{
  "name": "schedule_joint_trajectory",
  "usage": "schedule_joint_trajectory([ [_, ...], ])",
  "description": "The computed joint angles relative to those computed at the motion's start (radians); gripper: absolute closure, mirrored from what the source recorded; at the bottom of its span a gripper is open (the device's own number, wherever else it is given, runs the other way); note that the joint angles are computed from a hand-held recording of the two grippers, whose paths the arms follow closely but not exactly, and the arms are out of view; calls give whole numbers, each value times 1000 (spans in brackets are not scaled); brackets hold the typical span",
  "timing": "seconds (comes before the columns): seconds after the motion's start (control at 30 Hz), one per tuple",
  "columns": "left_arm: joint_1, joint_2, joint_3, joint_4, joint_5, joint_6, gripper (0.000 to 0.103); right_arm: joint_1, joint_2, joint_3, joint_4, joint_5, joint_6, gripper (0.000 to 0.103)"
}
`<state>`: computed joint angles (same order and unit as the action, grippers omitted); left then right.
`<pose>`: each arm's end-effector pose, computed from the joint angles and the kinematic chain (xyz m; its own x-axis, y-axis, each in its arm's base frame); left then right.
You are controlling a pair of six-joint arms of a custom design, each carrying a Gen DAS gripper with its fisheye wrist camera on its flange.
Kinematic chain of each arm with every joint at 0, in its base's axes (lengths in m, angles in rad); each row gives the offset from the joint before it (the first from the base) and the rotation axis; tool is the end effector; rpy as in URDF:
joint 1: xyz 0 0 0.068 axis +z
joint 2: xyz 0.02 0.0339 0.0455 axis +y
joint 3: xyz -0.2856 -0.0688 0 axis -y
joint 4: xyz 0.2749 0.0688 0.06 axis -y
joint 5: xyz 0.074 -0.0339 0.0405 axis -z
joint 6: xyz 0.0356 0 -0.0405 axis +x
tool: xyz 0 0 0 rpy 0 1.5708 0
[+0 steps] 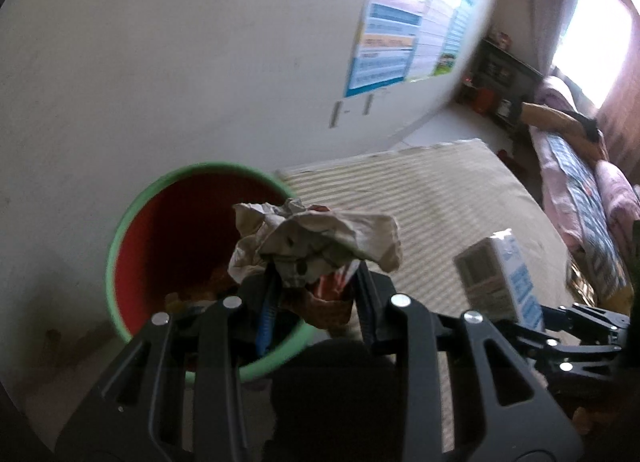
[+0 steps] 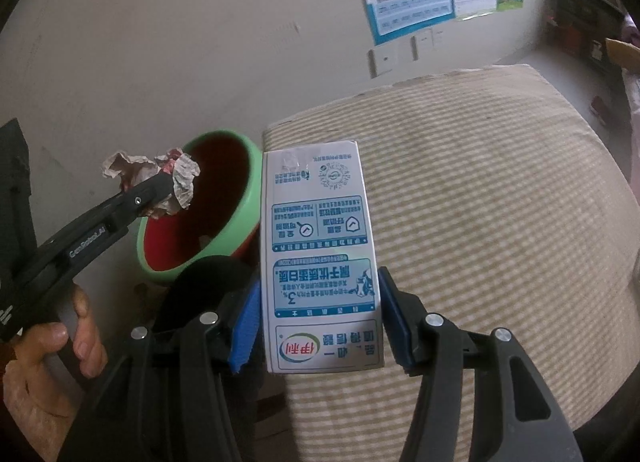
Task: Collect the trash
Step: 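Open both grippers over the green bin to drop the paper and carton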
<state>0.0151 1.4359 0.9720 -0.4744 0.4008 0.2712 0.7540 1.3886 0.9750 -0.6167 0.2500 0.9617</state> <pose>0.3176 -0.0091 0.2410 -0.7189 0.2358 -0.6538 0.4248 0.8936 -0.1448 0.2247 0.1989 0.2458 -0.8255 0.3149 -0.4684 0.1863 0.9354 0.3007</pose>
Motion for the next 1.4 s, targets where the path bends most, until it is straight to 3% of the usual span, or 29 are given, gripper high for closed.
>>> schedule_joint_trajectory([
  [0.4, 140, 127, 75, 3, 15, 38, 71, -6, 206, 196, 13, -43, -98, 50],
  [1.1, 154, 245, 158, 41, -17, 11, 70, -56, 458, 492, -1, -120, -233, 50],
  [1.4, 154, 273, 187, 57, -38, 3, 69, -61, 504, 552, -15, -133, -263, 50],
])
